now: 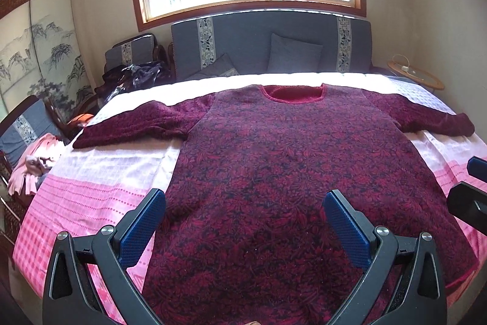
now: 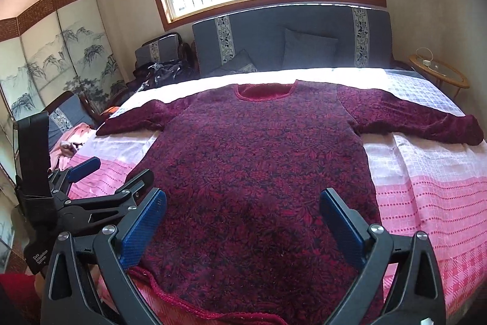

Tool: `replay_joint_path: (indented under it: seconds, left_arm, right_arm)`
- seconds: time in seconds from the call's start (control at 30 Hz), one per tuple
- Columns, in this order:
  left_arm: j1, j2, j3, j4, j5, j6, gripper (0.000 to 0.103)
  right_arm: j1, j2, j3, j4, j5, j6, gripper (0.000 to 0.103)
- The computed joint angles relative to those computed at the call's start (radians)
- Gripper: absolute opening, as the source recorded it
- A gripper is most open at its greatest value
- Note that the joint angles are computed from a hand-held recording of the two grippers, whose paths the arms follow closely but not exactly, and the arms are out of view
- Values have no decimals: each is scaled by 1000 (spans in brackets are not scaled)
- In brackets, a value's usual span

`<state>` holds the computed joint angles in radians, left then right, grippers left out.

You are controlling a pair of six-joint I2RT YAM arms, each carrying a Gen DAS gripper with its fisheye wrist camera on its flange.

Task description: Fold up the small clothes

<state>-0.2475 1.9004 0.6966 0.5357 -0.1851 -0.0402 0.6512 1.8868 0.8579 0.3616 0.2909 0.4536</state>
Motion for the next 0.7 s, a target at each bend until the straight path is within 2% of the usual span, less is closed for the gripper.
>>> replay_joint_path:
  seconds: [0.1, 0.23, 0.37, 0.43, 0.57, 0.67, 0.7]
  left_arm:
    - [-4, 54, 78, -25, -21, 1, 103]
    - [1, 122, 161, -43, -28, 7, 103]
    - [8, 212, 242, -40, -34, 25, 103]
    - [19, 256, 279, -44, -25, 26, 103]
    - [43, 339, 347, -82, 22, -2, 103]
    - [51, 390, 395, -154, 61, -16, 103]
    - [52, 389, 392, -149, 65, -11, 103]
  right_arm:
    - [-38, 24, 51, -17, -25, -42, 98]
    - [-123, 52, 92, -27, -111, -64, 98]
    - [-254, 67, 78, -3, -176, -64, 95]
    - [-354, 69, 46, 28, -215, -44, 93]
    - [-638, 102, 7, 94, -369, 15, 92]
    - [-857, 164, 37, 125, -486, 59, 92]
    - [-920, 193, 64, 122, -525, 74, 92]
